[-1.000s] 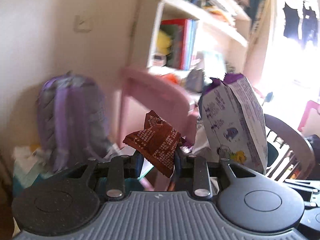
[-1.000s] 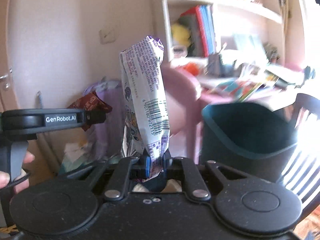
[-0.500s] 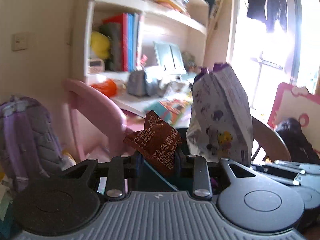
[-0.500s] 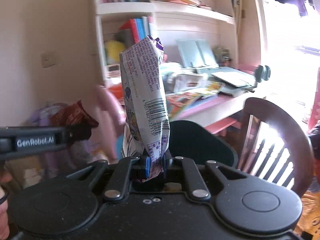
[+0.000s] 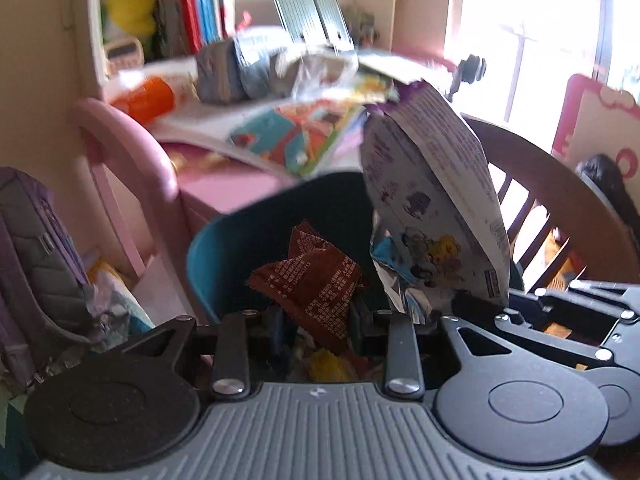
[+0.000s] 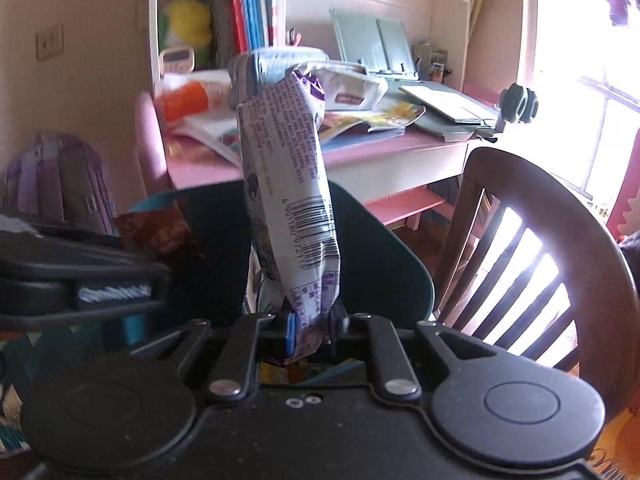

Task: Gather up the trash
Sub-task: 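Open both grippers to drop wrapper and snack bag into the wastebasket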

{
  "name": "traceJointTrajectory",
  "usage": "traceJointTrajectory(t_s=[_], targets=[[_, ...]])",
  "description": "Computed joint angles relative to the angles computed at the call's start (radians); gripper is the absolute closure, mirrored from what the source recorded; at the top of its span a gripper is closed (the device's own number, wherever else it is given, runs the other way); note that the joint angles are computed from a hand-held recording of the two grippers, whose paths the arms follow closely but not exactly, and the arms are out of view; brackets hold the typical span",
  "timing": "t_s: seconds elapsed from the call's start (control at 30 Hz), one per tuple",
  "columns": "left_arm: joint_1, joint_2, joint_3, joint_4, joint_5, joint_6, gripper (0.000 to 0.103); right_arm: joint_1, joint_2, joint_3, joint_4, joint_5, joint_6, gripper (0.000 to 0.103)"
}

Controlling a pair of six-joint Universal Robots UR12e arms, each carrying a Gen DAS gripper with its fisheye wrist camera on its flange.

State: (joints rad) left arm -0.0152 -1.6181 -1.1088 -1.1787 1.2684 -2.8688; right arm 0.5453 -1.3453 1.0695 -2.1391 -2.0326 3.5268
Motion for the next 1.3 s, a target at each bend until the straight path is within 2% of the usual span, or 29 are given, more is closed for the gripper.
traceJointTrajectory(t_s=[0.1,0.2,0.33,0.43,0.5,0.53,0.6,0.63,0.67,0.97,1.2,1.3], targets=[[-0.018,-0.028,0.035,-0.074,0.024,0.030,0.073,-0.003,0.006,-0.016,0.052,-0.004,-0.006,0.083],[-0.030,-0.052,0.067,-0.140,0.045,0.047,0.073,-0.017,0.005,-0.023,0.091,0.019,0.030,0.080],[-0.044,-0.058,0.067,-0.130,0.094,0.074,0.072,-0.027,-0.006,-0.007,0.066,0.040,0.019,0.074],[-0.047,-0.065,0.080,-0.144,0.111,0.097,0.072,-0.027,-0.008,0.000,0.052,0.033,-0.003,0.063],[-0.051,-0.063,0.074,-0.130,0.133,0.103,0.070,-0.024,-0.009,0.003,0.044,0.023,-0.011,0.058],[-0.053,-0.062,0.071,-0.125,0.141,0.109,0.064,-0.024,-0.011,0.004,0.039,0.024,-0.012,0.056],[-0.050,-0.053,0.057,-0.101,0.132,0.117,0.051,-0.022,-0.013,0.005,0.032,0.022,-0.011,0.053],[-0.049,-0.049,0.051,-0.087,0.124,0.117,0.040,-0.021,-0.014,0.006,0.030,0.022,-0.012,0.053],[-0.048,-0.044,0.045,-0.076,0.123,0.115,0.037,-0.020,-0.015,0.007,0.030,0.017,-0.011,0.052],[-0.018,-0.006,0.036,-0.064,0.075,0.074,0.037,0.010,-0.036,0.011,0.010,0.002,-0.026,0.047],[0.028,0.058,-0.003,-0.038,0.033,0.062,0.037,0.052,-0.049,0.004,-0.014,-0.009,-0.045,0.042],[0.055,0.090,-0.024,-0.027,0.019,0.058,0.033,0.076,-0.046,-0.009,-0.022,-0.010,-0.072,0.042]])
